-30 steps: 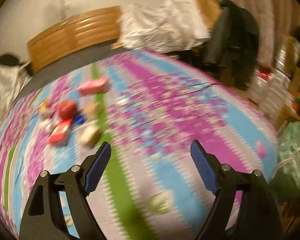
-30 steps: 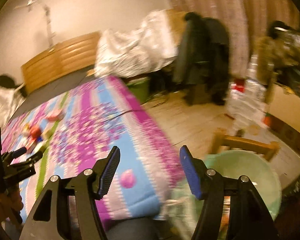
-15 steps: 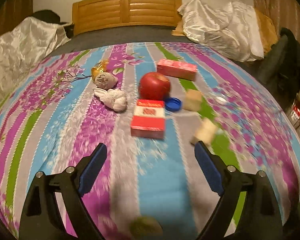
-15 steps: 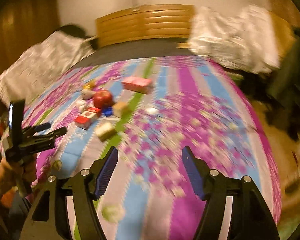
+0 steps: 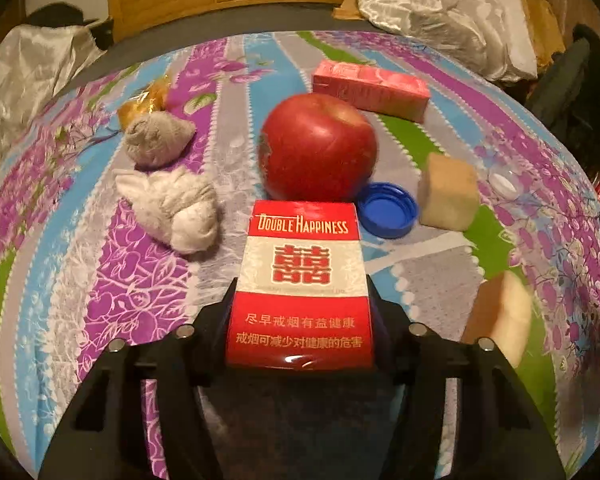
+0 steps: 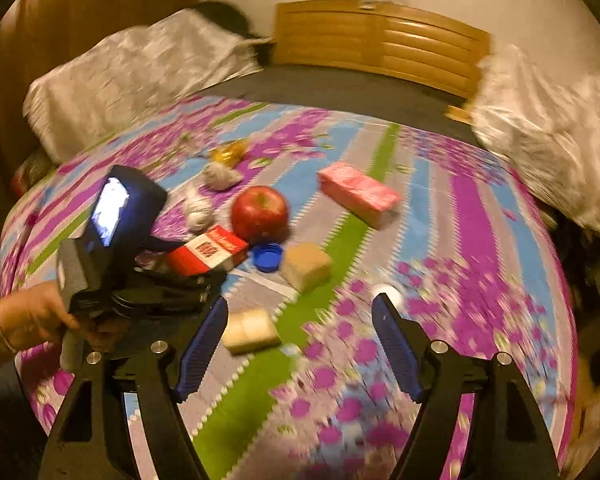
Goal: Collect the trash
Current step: 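Grasp the red Double Happiness cigarette box with the left gripper while the right grasps the blue bottle cap, then carry the cigarette box and blue cap over to the green bin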
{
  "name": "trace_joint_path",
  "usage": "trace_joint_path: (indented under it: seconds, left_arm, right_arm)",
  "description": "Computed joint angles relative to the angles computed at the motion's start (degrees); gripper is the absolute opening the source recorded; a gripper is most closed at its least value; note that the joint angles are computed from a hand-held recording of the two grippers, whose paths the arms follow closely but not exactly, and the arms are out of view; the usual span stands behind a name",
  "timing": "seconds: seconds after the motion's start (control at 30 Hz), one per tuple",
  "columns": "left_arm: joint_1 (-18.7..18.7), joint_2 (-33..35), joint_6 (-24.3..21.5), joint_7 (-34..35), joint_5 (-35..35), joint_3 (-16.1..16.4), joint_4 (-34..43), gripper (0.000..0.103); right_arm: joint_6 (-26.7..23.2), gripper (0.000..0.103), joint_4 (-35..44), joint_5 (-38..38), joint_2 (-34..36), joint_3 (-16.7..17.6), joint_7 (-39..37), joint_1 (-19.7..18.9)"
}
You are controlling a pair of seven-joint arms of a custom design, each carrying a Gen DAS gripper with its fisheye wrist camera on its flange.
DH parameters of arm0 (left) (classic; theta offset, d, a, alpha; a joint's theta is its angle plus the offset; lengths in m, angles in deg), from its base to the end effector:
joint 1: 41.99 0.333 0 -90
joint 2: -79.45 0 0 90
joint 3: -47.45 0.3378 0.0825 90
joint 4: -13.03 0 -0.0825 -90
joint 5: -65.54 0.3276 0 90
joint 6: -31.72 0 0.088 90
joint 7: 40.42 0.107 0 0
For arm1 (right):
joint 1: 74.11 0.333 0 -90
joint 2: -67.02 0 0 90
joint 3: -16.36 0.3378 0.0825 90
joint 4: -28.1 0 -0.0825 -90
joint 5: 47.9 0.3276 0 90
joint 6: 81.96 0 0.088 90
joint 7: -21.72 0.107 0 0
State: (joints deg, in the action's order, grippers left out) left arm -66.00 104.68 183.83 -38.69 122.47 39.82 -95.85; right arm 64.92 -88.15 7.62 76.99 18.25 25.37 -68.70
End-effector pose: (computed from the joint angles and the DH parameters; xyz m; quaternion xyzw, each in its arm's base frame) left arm 0.5199 -0.3371 0.3544 -0.7346 0.6076 -0.2109 0.2159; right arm 0.5661 0.0589 0.4500 -0.8799 0.3109 -0.1263 0.3364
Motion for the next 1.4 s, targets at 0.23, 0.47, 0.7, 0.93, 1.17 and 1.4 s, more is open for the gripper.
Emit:
trace_joint_path:
  seconds: [0.23,0.47,0.7,0.93,1.17,1.4]
  left_arm:
    - [-1.28,-12.92,0.56,-24.86,12.97,0.87,-14.89,0.053]
    - [2.72,-18.96,-0.36,-32.57,15.26,-3.66,-22.16,0.053]
    - [3.88,-19.28,-3.04,-32.58,16.12,-5.83,-21.78,0.054]
    - [3.24,-20.88,-5.55,-32.82,15.39,-7.06,-22.42,0.054]
    - [0.34,-22.25,-13.24,-26.65,9.64,-9.81,-20.76,0.054]
    - [-3.82,-20.77,-22.19,-20.14,2.67,-12.0,-15.94,0.054]
  right_arm:
    - [-7.66,0.075,14.67,-20.57,11.68,0.2,6.33,4.91]
    - [-16.65,0.075,31.54,-37.19,24.27,-1.66,17.68,10.74]
    - [-23.35,0.047,40.86,-45.43,31.69,-2.79,24.16,13.54]
    - [-16.67,0.041,24.73,-39.86,20.67,0.1,20.27,9.86]
    - [-12.6,0.041,3.39,-22.22,2.81,2.12,12.1,4.42]
    - [-2.08,0.041,-18.56,-12.12,-14.55,-0.04,12.58,4.75]
